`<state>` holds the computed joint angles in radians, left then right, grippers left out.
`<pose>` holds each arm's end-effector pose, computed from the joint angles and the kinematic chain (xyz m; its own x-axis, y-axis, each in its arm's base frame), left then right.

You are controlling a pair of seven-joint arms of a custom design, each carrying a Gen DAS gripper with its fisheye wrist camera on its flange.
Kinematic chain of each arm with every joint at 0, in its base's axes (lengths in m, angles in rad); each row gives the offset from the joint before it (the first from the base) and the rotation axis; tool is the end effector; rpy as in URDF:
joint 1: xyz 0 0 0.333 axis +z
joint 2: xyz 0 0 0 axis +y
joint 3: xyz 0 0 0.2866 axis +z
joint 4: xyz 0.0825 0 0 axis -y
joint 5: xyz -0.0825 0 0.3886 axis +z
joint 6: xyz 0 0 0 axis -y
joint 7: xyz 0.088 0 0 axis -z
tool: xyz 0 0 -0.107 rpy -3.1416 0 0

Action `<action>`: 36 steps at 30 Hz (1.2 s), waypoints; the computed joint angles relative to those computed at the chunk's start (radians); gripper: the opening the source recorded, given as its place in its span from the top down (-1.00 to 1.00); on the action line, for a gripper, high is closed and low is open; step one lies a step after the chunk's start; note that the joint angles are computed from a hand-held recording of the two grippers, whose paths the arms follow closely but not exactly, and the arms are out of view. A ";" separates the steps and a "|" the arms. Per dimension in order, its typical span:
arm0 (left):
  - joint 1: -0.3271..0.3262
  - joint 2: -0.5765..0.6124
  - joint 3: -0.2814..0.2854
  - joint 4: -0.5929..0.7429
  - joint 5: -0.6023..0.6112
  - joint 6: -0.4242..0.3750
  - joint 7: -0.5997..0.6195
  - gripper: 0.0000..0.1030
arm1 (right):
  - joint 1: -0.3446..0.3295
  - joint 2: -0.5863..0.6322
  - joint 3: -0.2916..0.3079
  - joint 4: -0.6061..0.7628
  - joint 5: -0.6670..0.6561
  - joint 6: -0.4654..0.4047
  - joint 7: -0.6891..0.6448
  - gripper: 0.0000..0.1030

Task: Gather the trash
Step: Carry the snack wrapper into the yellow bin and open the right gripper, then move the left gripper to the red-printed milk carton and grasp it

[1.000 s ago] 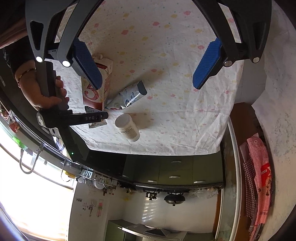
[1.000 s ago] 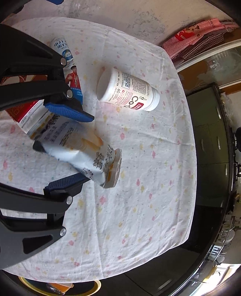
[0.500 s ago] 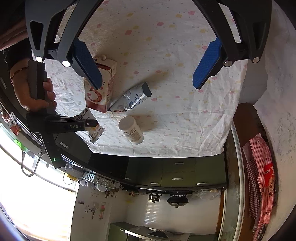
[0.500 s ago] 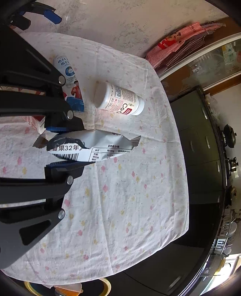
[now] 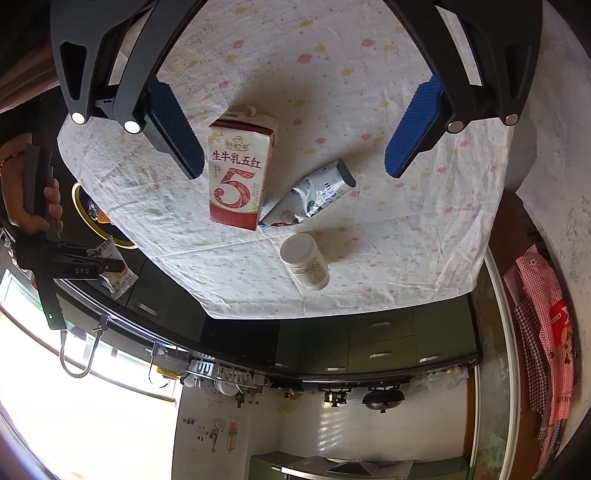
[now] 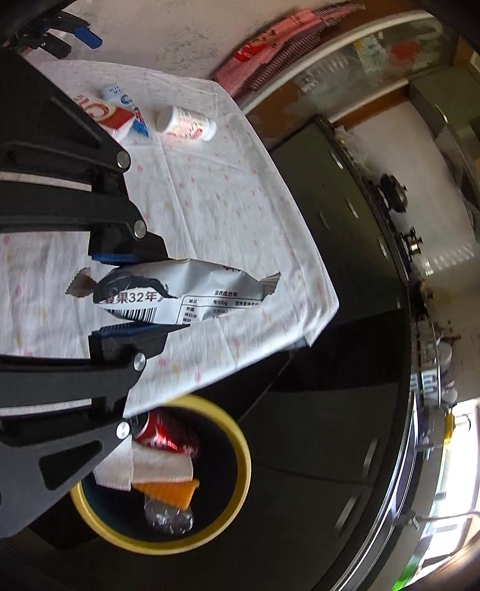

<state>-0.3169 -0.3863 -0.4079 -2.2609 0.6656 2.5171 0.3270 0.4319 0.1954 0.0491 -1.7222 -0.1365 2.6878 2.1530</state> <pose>0.3628 -0.3521 0.5396 0.0214 -0.9955 0.0918 -0.6389 -0.0843 -0.7647 0.5910 0.3106 0.5280 0.0976 -0.9550 -0.2802 -0.7593 0.1105 -0.6413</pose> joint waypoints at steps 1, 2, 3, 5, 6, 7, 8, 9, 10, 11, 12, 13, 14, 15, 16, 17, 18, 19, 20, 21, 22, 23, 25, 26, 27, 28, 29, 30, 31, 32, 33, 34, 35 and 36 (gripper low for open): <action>0.000 0.016 -0.005 0.017 0.003 -0.004 0.006 -0.88 | -0.005 -0.014 -0.015 -0.022 -0.013 -0.001 0.023 0.53; -0.001 0.028 -0.007 0.029 0.006 -0.006 0.009 -0.88 | -0.015 -0.027 -0.030 -0.042 -0.028 -0.003 0.050 0.53; -0.002 0.043 -0.010 0.044 0.010 -0.011 0.013 -0.88 | -0.025 -0.033 -0.039 -0.055 -0.040 -0.005 0.073 0.53; -0.008 0.068 -0.011 0.069 0.018 -0.018 0.019 -0.88 | -0.049 -0.035 -0.050 -0.069 -0.056 -0.026 0.103 0.53; -0.011 0.082 -0.011 0.082 0.021 -0.021 0.022 -0.88 | -0.061 -0.032 -0.052 -0.074 -0.056 -0.028 0.109 0.53; -0.015 0.098 -0.011 0.098 0.022 -0.027 0.028 -0.88 | -0.069 -0.027 -0.053 -0.076 -0.059 -0.034 0.115 0.53; -0.020 0.112 -0.010 0.110 0.025 -0.031 0.032 -0.88 | -0.078 -0.017 -0.054 -0.070 -0.060 -0.045 0.115 0.53; -0.025 0.123 -0.008 0.122 0.027 -0.036 0.037 -0.88 | -0.086 -0.008 -0.053 -0.065 -0.054 -0.049 0.109 0.52; -0.030 0.136 -0.008 0.135 0.029 -0.043 0.041 -0.88 | -0.094 0.005 -0.051 -0.057 -0.040 -0.053 0.097 0.52; -0.035 0.143 -0.004 0.142 0.030 -0.045 0.044 -0.88 | -0.101 0.019 -0.049 -0.046 -0.026 -0.059 0.083 0.49; -0.039 0.152 -0.003 0.151 0.032 -0.048 0.047 -0.88 | -0.106 0.030 -0.050 -0.039 -0.015 -0.060 0.072 0.36; -0.044 0.163 -0.001 0.162 0.034 -0.053 0.050 -0.88 | -0.107 0.040 -0.053 -0.031 -0.015 -0.061 0.072 0.14; -0.049 0.169 0.001 0.168 0.035 -0.055 0.053 -0.88 | -0.102 0.048 -0.062 -0.024 -0.027 -0.063 0.089 0.06; -0.053 0.175 0.004 0.174 0.035 -0.058 0.056 -0.88 | -0.093 0.048 -0.077 -0.026 -0.055 -0.062 0.123 -0.01; -0.058 0.183 0.006 0.180 0.034 -0.060 0.061 -0.88 | -0.087 0.044 -0.087 -0.032 -0.078 -0.059 0.151 -0.01; -0.062 0.189 0.008 0.184 0.034 -0.061 0.064 -0.88 | -0.085 0.035 -0.092 -0.044 -0.095 -0.050 0.171 -0.01; -0.066 0.194 0.011 0.188 0.031 -0.060 0.068 -0.88 | -0.086 0.021 -0.092 -0.064 -0.102 -0.033 0.184 -0.03; -0.069 0.196 0.017 0.185 0.026 -0.054 0.073 -0.88 | -0.090 0.007 -0.088 -0.083 -0.100 -0.017 0.186 -0.04; -0.071 0.202 0.021 0.185 0.018 -0.045 0.078 -0.88 | -0.095 -0.008 -0.081 -0.102 -0.094 -0.002 0.180 -0.05; -0.073 0.206 0.025 0.184 0.012 -0.038 0.081 -0.88 | -0.100 -0.025 -0.075 -0.124 -0.090 0.013 0.172 -0.06; -0.075 0.214 0.031 0.185 -0.001 -0.027 0.089 -0.88 | -0.103 -0.039 -0.070 -0.142 -0.090 0.027 0.168 -0.07; -0.076 0.222 0.035 0.186 -0.011 -0.016 0.095 -0.88 | -0.105 -0.052 -0.064 -0.159 -0.088 0.041 0.162 -0.09; -0.078 0.239 0.042 0.191 -0.023 0.002 0.108 -0.88 | -0.110 -0.079 -0.046 -0.194 -0.068 0.070 0.138 -0.11; -0.078 0.254 0.046 0.197 -0.030 0.012 0.121 -0.88 | -0.113 -0.092 -0.037 -0.209 -0.054 0.086 0.122 -0.11; -0.079 0.266 0.048 0.204 -0.034 0.012 0.130 -0.88 | -0.114 -0.101 -0.030 -0.220 -0.044 0.095 0.109 -0.11; -0.079 0.282 0.051 0.214 -0.034 0.010 0.138 -0.88 | -0.115 -0.110 -0.023 -0.229 -0.034 0.102 0.095 -0.12; -0.079 0.293 0.053 0.220 -0.032 0.010 0.143 -0.88 | -0.113 -0.116 -0.016 -0.234 -0.027 0.108 0.085 -0.12; -0.079 0.308 0.056 0.229 -0.027 0.007 0.148 -0.88 | -0.113 -0.122 -0.010 -0.238 -0.017 0.114 0.073 -0.12; -0.081 0.323 0.059 0.239 -0.024 -0.001 0.153 -0.88 | -0.113 -0.124 -0.005 -0.238 -0.008 0.117 0.059 -0.13; -0.082 0.338 0.063 0.249 -0.025 -0.007 0.163 -0.88 | -0.112 -0.128 -0.001 -0.240 -0.004 0.119 0.046 -0.13; -0.083 0.351 0.068 0.256 -0.027 -0.004 0.172 -0.88 | -0.110 -0.130 0.002 -0.239 -0.007 0.120 0.045 -0.14; -0.084 0.365 0.073 0.262 -0.032 -0.001 0.181 -0.88 | -0.109 -0.132 0.004 -0.239 -0.007 0.124 0.042 -0.15; -0.086 0.374 0.077 0.268 -0.037 -0.001 0.186 -0.86 | -0.108 -0.132 0.006 -0.238 -0.003 0.125 0.036 -0.16; -0.087 0.385 0.081 0.274 -0.043 0.000 0.190 -0.82 | -0.108 -0.131 0.008 -0.237 0.006 0.125 0.027 -0.16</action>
